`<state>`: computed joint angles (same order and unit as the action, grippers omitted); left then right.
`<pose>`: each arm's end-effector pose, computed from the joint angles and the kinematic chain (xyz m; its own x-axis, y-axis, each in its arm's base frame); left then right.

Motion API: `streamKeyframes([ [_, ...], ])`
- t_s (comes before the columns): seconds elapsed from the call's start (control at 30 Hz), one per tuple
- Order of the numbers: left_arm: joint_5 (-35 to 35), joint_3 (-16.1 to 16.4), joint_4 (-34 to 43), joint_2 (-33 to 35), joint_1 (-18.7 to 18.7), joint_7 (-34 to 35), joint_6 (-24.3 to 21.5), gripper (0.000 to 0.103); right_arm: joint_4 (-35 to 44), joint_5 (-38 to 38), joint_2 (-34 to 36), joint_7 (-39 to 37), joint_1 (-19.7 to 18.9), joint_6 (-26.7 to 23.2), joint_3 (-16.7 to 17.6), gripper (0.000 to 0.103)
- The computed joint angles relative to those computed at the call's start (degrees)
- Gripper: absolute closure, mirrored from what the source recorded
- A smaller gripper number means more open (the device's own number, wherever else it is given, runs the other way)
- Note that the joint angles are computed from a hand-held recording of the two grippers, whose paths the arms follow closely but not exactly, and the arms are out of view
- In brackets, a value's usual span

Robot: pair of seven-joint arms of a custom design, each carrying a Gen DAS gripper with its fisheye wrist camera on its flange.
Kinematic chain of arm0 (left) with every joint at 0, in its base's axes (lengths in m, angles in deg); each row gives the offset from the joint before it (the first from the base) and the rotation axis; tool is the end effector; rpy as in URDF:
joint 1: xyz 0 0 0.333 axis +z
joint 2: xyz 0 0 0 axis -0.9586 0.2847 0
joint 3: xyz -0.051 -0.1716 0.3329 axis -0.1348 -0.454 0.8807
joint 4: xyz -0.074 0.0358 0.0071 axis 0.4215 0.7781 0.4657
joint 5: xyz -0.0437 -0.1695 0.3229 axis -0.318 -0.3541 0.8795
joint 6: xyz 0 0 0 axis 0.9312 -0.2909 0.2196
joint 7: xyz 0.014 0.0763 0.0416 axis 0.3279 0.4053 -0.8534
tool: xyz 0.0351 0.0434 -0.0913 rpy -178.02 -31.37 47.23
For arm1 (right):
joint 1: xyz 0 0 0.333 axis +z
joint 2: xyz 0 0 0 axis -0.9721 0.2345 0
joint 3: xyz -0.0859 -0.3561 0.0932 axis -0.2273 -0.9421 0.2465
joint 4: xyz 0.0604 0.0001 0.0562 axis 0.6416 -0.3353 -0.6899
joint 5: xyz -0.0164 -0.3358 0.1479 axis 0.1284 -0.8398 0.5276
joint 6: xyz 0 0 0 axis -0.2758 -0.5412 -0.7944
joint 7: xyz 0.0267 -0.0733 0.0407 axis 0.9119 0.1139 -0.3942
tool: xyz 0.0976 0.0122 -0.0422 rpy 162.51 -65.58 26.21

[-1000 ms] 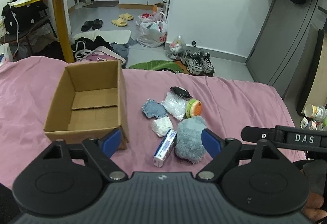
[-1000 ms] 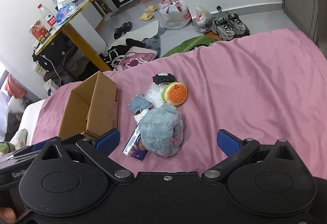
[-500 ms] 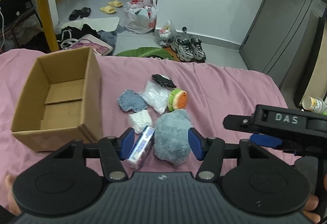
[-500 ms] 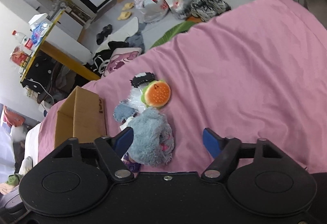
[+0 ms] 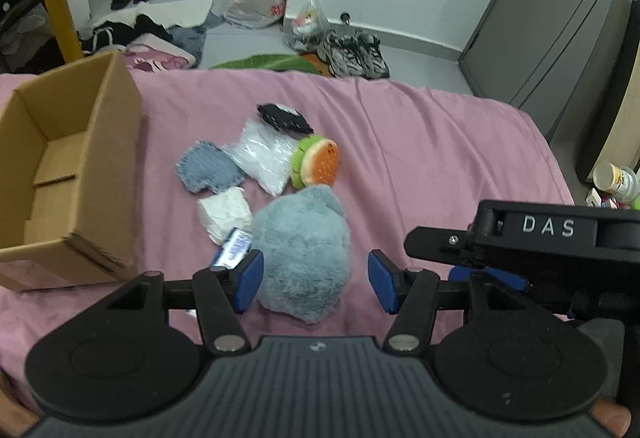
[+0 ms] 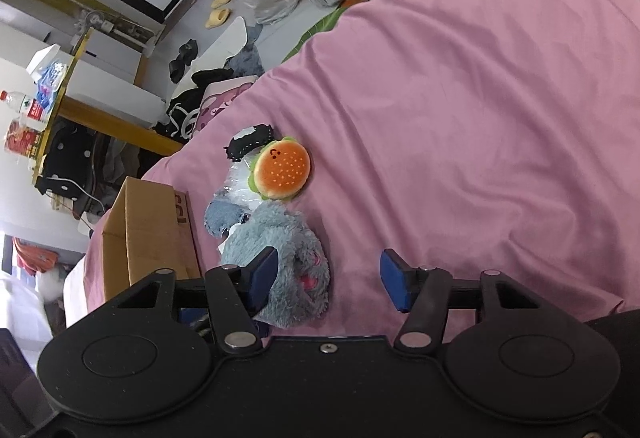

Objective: Organize soft objects
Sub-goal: 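Move the left tool down to the grey fluffy plush and close on it, then lift the grey plush with the left tool and carry it over the box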

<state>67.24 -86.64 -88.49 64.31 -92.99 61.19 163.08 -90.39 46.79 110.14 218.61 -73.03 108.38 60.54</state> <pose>0.6584 -0.3027 0.3401 -0.3292 -0.9298 0.1646 -0.8481 0.2145 -0.4845 0.6260 0.2026 0.3004 -0.4436 -0.6947 -0.5663 -0.7176 0.6538 -0.2399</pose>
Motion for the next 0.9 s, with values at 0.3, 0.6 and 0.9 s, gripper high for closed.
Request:
streamKeyframes([
  [0.3,2.18,2.36,4.24,3.62,-2.33,-2.47,-3.06,0.046,1.6,-0.19,1.9,-0.63,-2.88,-1.22,3.0,0.046],
  [0.6,5.25,5.92,6.21,5.4,-3.34,-8.28,-3.75,0.046,4.35,0.57,4.66,-3.49,-4.75,-2.42,5.93,0.048],
  [0.9,1.23,1.74,5.28,5.08,1.54,-8.63,-1.68,0.063,8.75,1.6,10.33,-7.32,-8.86,-2.53,12.87,0.064],
])
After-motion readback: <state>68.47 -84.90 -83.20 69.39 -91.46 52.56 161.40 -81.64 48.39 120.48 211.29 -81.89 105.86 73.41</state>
